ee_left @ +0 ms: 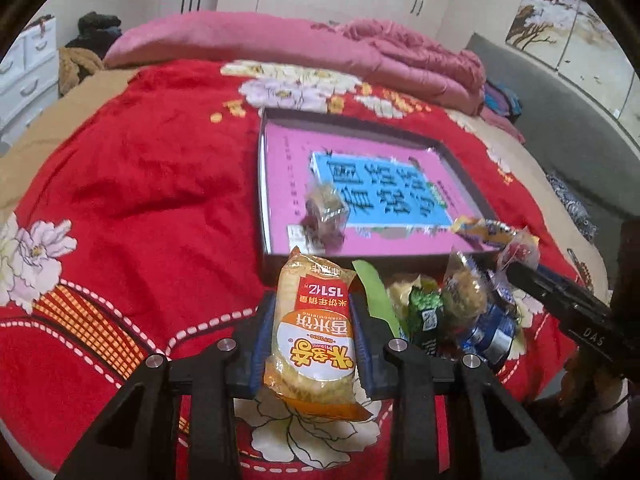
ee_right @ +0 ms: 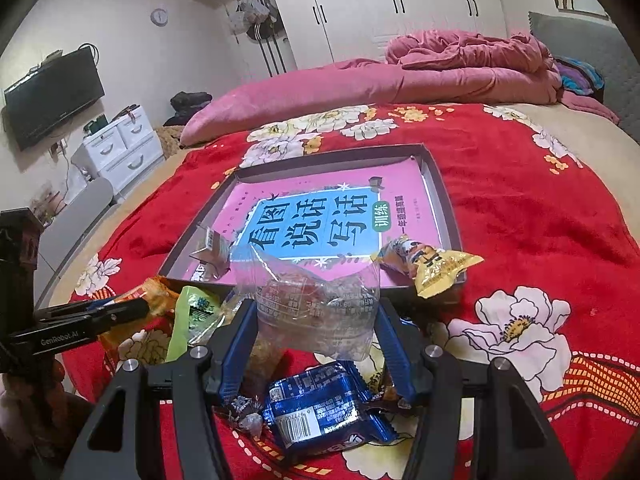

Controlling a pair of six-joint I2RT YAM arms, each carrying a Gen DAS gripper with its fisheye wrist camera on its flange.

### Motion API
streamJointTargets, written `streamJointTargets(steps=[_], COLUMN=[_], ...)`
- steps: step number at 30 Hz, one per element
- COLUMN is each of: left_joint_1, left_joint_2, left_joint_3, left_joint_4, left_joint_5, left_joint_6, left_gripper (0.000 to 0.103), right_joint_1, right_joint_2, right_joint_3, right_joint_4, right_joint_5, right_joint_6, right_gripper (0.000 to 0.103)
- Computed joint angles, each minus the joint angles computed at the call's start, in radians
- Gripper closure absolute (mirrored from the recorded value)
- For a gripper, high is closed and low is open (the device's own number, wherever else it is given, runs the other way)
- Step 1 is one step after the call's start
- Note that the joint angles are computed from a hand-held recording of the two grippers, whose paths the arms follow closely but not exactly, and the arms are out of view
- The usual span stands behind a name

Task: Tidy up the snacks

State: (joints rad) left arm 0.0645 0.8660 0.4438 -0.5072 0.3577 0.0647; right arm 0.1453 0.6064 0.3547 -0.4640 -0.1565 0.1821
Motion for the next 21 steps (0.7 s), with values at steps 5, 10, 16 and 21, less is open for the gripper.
streamJointTargets(steps=[5,10,16,21], left_joint_1=[-0.008,0.004,-0.072,-0.159], left_joint_2=[0.010,-0.058,-0.030,-0.001], left_joint_3=[0.005,-0.001,0.006,0.007], left_joint_4=[0.014,0.039,0.094,0.145], left_joint_5=[-0.015,-0.003,-0.048,-0.114], left_joint_6=[-0.017,-0.046,-0.097,-0.124], left_gripper=[0.067,0.067,0.067,0.067], right_joint_1=[-0.001,-0.009,-0.022,-0.039], right_joint_2=[0.010,-0.013,-0.004,0.009], right_joint_3=[0.000,0.000,0.000,0.001], right_joint_4=[0.004,0.009,0.030,0.045], right_joint_5=[-0.007,-0.010,-0.025,-0.039], right_joint_6=[-0.005,0.001,0.005,0.007], right_gripper=[0.044,0.044,0.044,0.044])
